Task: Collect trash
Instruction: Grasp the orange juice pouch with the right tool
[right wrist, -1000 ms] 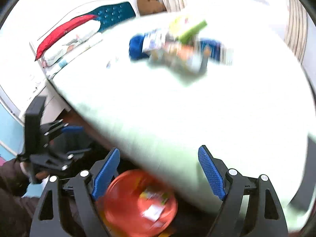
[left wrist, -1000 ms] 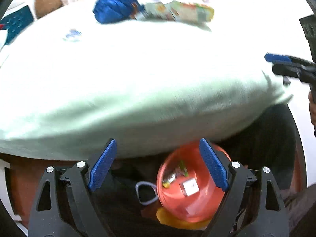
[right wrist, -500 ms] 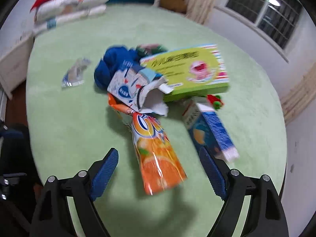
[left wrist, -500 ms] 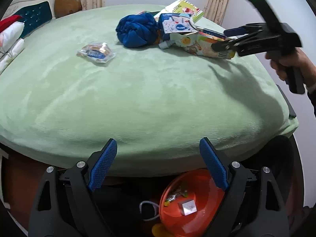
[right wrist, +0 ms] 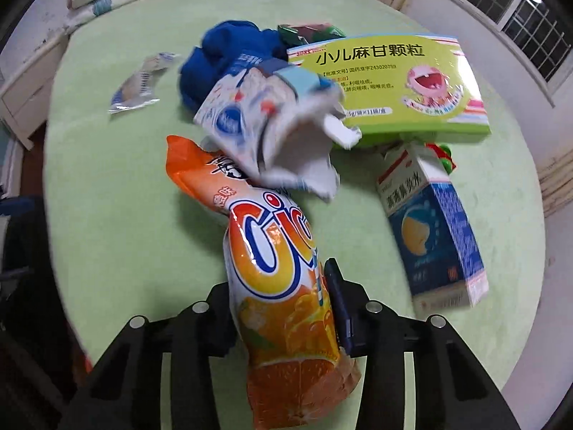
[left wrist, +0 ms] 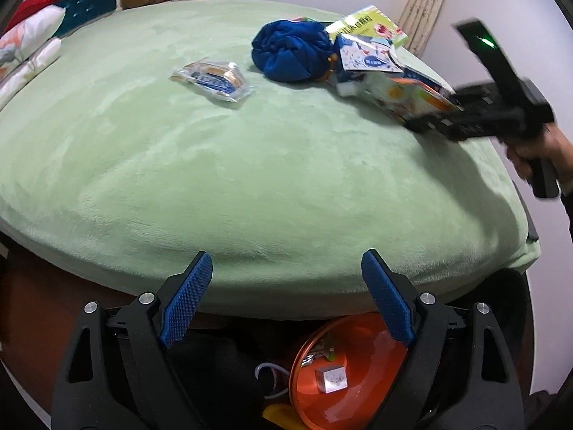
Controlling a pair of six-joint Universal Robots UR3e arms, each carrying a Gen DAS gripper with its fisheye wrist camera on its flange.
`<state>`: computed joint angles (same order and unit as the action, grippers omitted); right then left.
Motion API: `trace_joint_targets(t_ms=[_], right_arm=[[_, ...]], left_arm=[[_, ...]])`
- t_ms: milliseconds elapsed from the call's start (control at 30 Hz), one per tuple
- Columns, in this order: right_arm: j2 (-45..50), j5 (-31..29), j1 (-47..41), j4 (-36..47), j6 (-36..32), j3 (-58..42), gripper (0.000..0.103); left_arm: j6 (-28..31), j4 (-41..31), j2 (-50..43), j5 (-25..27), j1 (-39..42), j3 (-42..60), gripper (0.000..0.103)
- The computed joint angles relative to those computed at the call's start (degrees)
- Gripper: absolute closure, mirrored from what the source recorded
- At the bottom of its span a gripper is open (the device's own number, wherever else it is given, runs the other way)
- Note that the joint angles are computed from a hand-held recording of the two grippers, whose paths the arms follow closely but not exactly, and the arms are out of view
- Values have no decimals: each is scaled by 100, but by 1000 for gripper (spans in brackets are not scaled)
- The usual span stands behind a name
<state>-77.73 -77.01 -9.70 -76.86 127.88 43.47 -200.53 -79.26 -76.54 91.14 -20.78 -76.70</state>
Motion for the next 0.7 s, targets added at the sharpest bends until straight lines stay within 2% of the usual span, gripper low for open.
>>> trace_joint_targets(t_ms=[167,367,500,567,700], right_arm=[[-811,909,-1006,917,-560,472,61],[-1819,1709,-2449,1964,-1666,1080,61],[-2381,2304,-3555,2997,-2334,1288,61],[-2465,2573,-4087,3636,-2691,1128,61],[-2681,2820,-5529,5381,-3920,689,61]], left_arm=[[-69,-12,68,-424,428,5,20],[-79,-57,-392,-271,419,602,20],[63,-128,-1108,-114,233,1519,20],[148,-180,-1610,-241,167,2159,20],[120,-288,-2624,-543,41,3468,20]])
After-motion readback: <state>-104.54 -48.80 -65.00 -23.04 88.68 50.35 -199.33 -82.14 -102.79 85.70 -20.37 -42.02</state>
